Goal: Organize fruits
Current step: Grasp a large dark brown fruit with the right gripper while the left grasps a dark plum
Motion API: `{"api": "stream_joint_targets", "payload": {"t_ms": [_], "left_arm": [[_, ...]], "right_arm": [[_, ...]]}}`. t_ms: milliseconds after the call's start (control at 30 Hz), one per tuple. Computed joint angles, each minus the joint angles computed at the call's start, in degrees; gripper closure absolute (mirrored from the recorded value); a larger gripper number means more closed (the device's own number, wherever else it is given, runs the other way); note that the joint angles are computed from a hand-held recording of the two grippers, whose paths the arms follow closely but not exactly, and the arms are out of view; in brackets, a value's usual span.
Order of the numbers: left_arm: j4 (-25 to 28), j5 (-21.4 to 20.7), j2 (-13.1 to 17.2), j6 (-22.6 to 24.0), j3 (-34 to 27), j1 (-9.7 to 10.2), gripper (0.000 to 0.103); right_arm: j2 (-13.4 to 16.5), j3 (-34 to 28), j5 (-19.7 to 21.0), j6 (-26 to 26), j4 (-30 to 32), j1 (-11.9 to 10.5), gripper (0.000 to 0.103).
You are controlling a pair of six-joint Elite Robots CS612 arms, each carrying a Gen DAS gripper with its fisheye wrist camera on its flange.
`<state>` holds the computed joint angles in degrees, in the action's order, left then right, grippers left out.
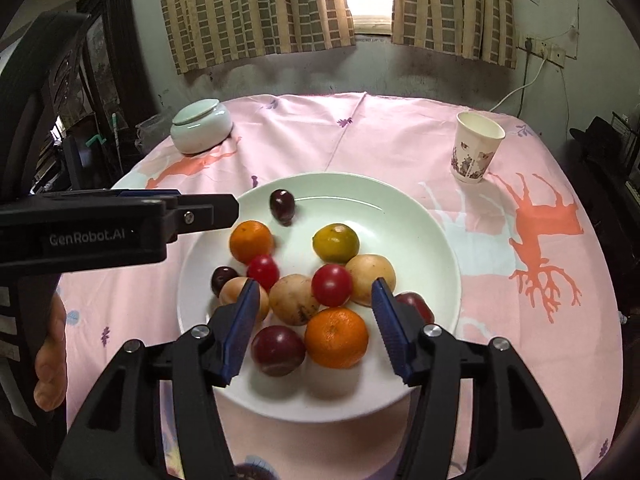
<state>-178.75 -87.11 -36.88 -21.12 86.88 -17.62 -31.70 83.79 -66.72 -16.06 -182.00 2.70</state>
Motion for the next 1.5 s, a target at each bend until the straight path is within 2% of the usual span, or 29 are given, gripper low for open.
{"api": "stream_joint_targets", "payload": {"t_ms": [33, 100, 167, 200, 333, 400, 467, 500, 533, 600, 633, 667, 733, 800, 867, 933, 1067, 1200, 1233, 1300, 1367, 1400, 1433, 1500], "left_arm": [[-1.4, 0.3, -0.9, 0.3, 1.8, -0.14, 0.027], [-4.4, 1.2, -2.5, 0.8, 5.5, -0.56, 0.023], [-8.1, 1.3, -3.9, 1.1, 9.8, -1.00, 0.021], [-9.8, 1.6, -4.4, 1.2, 11.8, -1.27, 0.021], [-17.6, 7.1, -5.5, -0.6, 20.4, -3.30, 0.020], [-22.1, 8.7, -5.3, -1.5, 24.0, -4.23, 0.020], [-25.1, 12.8, -4.9, -1.9, 26.9, -5.66, 0.018], [-25.4, 14.6, -4.8, -2.2, 28.0, -6.34, 0.017], [-25.2, 14.6, -4.8, -2.5, 28.9, -6.54, 0.017], [-24.3, 12.6, -5.1, -3.0, 30.3, -6.58, 0.017], [-24.0, 12.6, -5.3, -3.0, 30.9, -6.77, 0.017], [-23.4, 13.1, -5.5, -3.0, 31.4, -7.05, 0.017], [-22.6, 12.8, -6.0, -3.6, 32.5, -7.32, 0.018], [-21.9, 11.9, -6.5, -4.3, 33.4, -7.29, 0.018], [-20.9, 12.2, -7.0, -5.0, 34.3, -7.55, 0.018], [-20.0, 12.4, -7.5, -5.3, 35.0, -7.88, 0.018], [-18.7, 11.4, -7.8, -5.8, 35.6, -8.31, 0.018], [-15.8, 11.6, -7.0, -6.1, 34.4, -8.80, 0.018], [-15.3, 11.9, -6.7, -6.4, 34.0, -8.88, 0.019], [-14.9, 11.7, -5.9, -7.0, 33.4, -8.72, 0.036], [-16.8, 13.3, -5.4, -7.4, 33.5, -9.10, 0.042], [-17.4, 13.2, -5.4, -7.1, 33.6, -9.16, 0.057], [-18.3, 12.3, -5.4, -6.6, 33.8, -9.14, 0.066], [-18.0, 12.2, -5.7, -6.4, 33.9, -9.37, 0.070]], "right_arm": [[-0.9, 1.7, 0.7, -1.1, -0.7, -0.2, 0.044], [-2.9, 5.6, 1.9, -4.2, -1.6, -0.6, 0.037], [-4.7, 10.0, 2.9, -7.8, -2.2, -1.0, 0.024], [-5.3, 12.1, 2.7, -9.1, -2.9, -1.2, 0.021], [-6.6, 19.2, 0.4, -11.8, -6.1, -1.8, 0.020], [-6.6, 21.0, 1.5, -11.4, -5.6, -2.3, 0.020], [-6.2, 21.7, 3.0, -10.6, -5.1, -2.7, 0.020], [-5.9, 21.6, 3.5, -10.3, -5.0, -2.8, 0.020], [-5.6, 21.4, 3.8, -9.9, -4.8, -2.8, 0.021], [-5.2, 20.8, 4.8, -9.4, -3.6, -3.0, 0.034], [-5.2, 20.3, 5.8, -9.7, -1.4, -3.2, 0.045], [-5.0, 19.9, 6.3, -9.9, 0.0, -3.2, 0.047], [-4.7, 19.1, 5.2, -10.5, 1.8, -3.0, 0.050], [-4.4, 18.3, 6.0, -11.4, 3.2, -3.0, 0.050], [-4.3, 18.1, 5.8, -12.0, 2.8, -3.0, 0.056], [-3.9, 17.8, 7.5, -11.9, 2.9, -3.4, 0.056], [-3.4, 17.3, 11.9, -7.7, 2.8, -5.0, 0.056], [-3.2, 17.4, 13.7, -4.3, 1.4, -5.9, 0.056], [-3.2, 17.3, 13.8, -4.1, 1.6, -6.0, 0.056], [-3.2, 17.5, 14.0, -3.8, 1.3, -6.1, 0.056], [-3.2, 17.9, 14.3, -3.7, 0.5, -6.2, 0.056], [-3.2, 18.0, 14.6, -3.6, 0.2, -6.2, 0.056], [-3.2, 18.0, 14.9, -3.4, 0.0, -6.3, 0.056], [-3.2, 18.1, 15.1, -3.1, -0.6, -6.4, 0.056]]}}
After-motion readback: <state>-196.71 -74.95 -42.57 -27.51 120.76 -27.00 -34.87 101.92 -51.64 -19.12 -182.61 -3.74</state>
